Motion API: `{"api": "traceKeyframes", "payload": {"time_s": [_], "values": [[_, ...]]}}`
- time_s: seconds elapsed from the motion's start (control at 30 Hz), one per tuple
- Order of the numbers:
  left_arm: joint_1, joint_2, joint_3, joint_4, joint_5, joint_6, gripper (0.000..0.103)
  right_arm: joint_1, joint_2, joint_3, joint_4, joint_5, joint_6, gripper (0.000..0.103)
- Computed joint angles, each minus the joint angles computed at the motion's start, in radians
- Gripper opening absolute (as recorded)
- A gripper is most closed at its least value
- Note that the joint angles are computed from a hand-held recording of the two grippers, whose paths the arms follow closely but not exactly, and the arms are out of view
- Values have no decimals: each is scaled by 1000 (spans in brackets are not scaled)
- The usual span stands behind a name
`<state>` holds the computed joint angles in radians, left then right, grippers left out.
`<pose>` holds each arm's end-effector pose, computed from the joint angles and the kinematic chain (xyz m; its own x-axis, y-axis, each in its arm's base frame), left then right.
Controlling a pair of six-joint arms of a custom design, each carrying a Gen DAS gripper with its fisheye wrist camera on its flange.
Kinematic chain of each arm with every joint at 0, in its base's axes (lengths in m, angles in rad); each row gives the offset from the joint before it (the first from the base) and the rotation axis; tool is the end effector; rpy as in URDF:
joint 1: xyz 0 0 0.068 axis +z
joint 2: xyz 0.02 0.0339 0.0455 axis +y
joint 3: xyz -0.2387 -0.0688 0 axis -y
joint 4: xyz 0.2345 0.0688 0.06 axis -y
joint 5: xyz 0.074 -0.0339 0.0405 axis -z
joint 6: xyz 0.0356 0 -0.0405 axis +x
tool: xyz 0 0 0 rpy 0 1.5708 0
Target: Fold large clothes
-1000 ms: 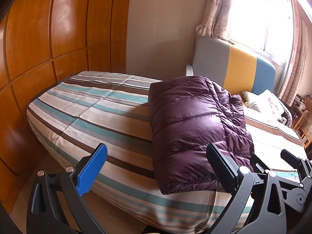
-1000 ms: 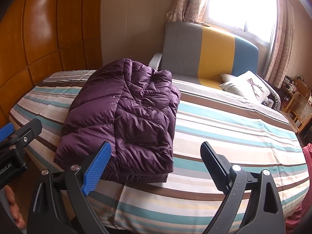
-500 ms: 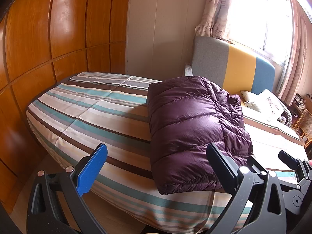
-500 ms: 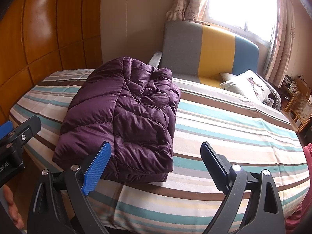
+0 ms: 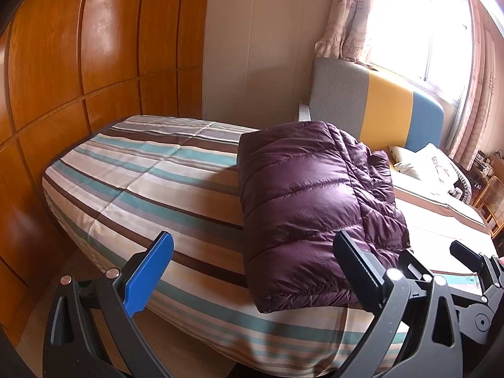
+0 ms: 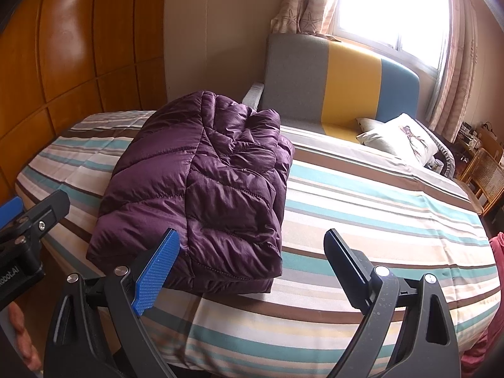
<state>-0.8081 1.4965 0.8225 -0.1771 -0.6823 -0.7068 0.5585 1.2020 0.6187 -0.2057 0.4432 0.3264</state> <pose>0.2165 -0.1941 0.1756 -0.5730 -0.1299 -0.8092 -0.1291 0.9893 -0.0675 0.2095 0.1129 0.1817 -0.6414 -0.0592 -0.7649 -0.0178 0.9979 -0.0623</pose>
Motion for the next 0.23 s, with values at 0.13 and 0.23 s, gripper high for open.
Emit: {"api": "traceKeyframes", "payload": {"time_s": [0.13,0.23], "values": [[4,2,-1,1,9,-1,101,-1,4,3,-4,-2,4,92],[6,4,-3,3,13,-2,101,0,2,3,-5,-2,3,92]]}}
